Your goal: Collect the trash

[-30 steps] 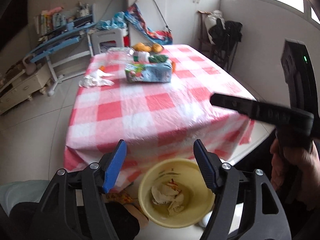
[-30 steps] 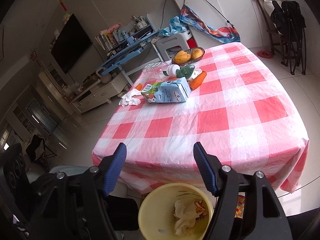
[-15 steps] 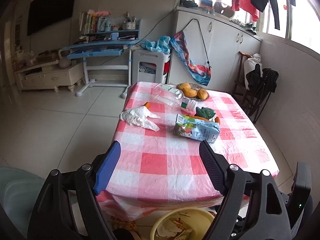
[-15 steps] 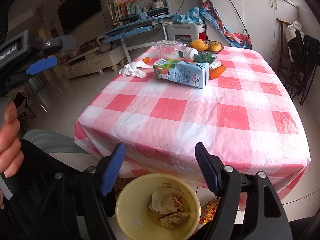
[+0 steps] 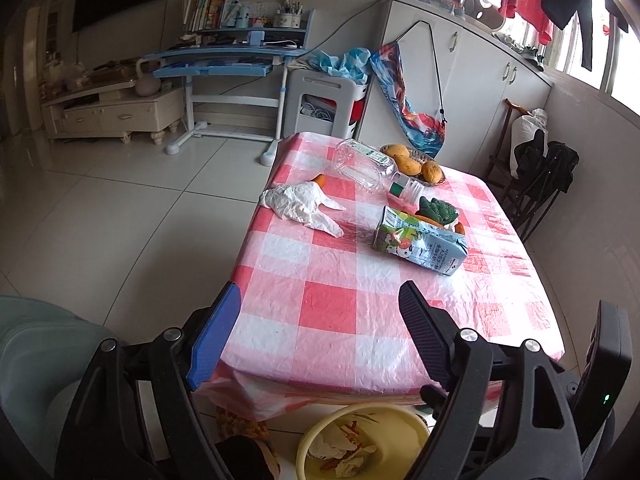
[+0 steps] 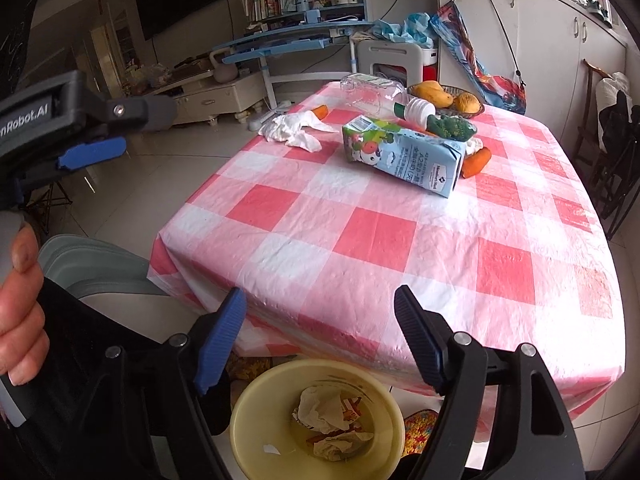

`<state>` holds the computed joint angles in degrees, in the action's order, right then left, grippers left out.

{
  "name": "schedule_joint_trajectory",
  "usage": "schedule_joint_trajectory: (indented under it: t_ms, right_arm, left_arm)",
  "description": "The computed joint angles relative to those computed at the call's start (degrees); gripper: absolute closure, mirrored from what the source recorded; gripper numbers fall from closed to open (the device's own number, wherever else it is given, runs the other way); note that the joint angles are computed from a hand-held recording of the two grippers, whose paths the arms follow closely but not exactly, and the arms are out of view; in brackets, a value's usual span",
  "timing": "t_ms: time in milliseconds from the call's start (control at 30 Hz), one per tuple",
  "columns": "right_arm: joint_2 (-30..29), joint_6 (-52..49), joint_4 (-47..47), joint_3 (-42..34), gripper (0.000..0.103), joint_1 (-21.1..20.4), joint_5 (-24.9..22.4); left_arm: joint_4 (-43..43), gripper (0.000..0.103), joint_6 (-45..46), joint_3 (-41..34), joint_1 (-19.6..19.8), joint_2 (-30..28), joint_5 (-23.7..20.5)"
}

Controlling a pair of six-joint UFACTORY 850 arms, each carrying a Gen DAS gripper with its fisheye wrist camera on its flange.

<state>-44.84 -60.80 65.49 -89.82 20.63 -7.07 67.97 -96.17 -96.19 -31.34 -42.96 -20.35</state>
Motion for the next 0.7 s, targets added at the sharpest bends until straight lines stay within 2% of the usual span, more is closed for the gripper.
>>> schedule_joint_trajectory:
  t_ms: [100,200,367,567,700]
  right_arm:
    - [-1.22,8.09,-9.48,-2.73,0.029,-0.40,-0.76]
    - [-2.32,10.95,-13.76,-5.51,0.029,-1.04,-1.36]
    - [-4.50,8.86,-13.74,-10.72,0.027,-2.43,-2.97]
    - [-7.59,4.06,-10.26,-16.24,0.026,-3.60,-4.88]
    - [-11.27,15.36,-22.25,-22.16,0.026,-3.76,-7.27]
  left_arm:
    - [-4.28,0.023,2.92,-0.13,0.66,-0.25,1.49]
    - [-12.73,0.023,8.15,-0.25,1.88,-0.68,3.76]
    - [-22.02,0.023,12.95,-0.06,3.34,-1.24,6.59]
    - [-25.07,0.023,16.02,-1.94,3.52,-2.65,5.34]
    - [-27.98,0.023,19.72,-3.96,3.62,-4.04,3.85]
